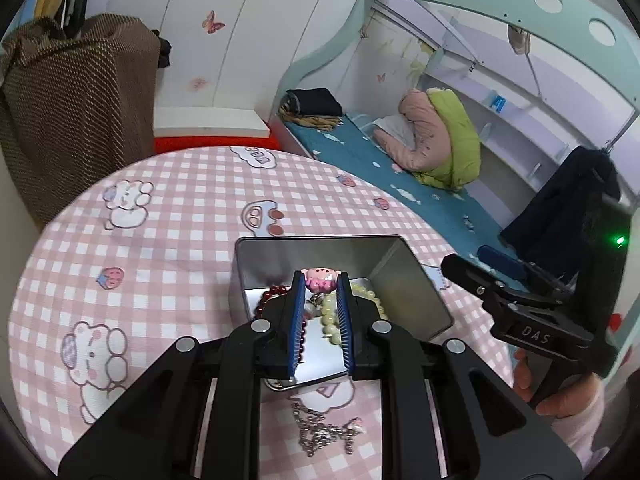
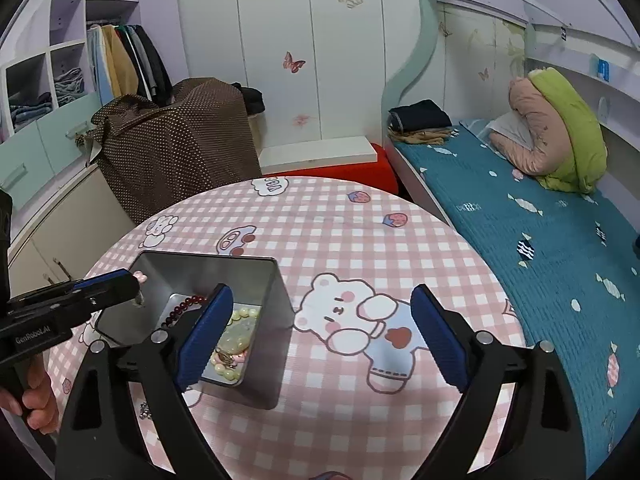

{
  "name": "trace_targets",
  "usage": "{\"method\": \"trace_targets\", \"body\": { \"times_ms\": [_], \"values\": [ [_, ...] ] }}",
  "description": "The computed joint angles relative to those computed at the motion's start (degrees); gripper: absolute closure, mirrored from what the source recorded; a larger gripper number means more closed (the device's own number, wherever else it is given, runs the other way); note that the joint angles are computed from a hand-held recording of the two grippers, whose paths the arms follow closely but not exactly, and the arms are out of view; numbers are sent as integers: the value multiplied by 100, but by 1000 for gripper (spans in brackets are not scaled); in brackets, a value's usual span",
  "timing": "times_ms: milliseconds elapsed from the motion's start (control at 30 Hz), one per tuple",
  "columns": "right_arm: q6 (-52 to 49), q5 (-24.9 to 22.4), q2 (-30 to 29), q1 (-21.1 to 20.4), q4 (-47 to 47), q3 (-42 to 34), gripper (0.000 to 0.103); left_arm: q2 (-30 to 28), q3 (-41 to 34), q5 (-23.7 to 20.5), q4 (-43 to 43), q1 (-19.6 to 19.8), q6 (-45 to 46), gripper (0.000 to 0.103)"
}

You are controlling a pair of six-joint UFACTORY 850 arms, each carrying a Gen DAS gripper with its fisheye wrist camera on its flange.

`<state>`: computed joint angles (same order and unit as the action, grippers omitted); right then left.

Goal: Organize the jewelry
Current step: 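Lower the pink pig charm into the box and open the left tool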

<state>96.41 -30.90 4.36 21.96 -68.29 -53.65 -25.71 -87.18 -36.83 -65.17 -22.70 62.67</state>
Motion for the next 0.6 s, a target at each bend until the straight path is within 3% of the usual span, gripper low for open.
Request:
{"method": "trace_targets", "body": {
  "times_ms": [100, 233, 300, 600],
  "values": [
    [56, -48, 23, -10, 16, 19, 15, -105, -138, -260, 61, 48, -193, 86],
    [4, -62, 41, -17, 45, 41, 14, -106, -150, -172, 145, 54, -345, 85],
    [-29, -59, 34, -22, 80, 36, 13, -104, -157, -161, 214, 62, -449, 78],
    [-11, -120, 94, 42, 78, 68, 12, 49, 4, 0, 298, 73, -431, 67]
  ]
}}
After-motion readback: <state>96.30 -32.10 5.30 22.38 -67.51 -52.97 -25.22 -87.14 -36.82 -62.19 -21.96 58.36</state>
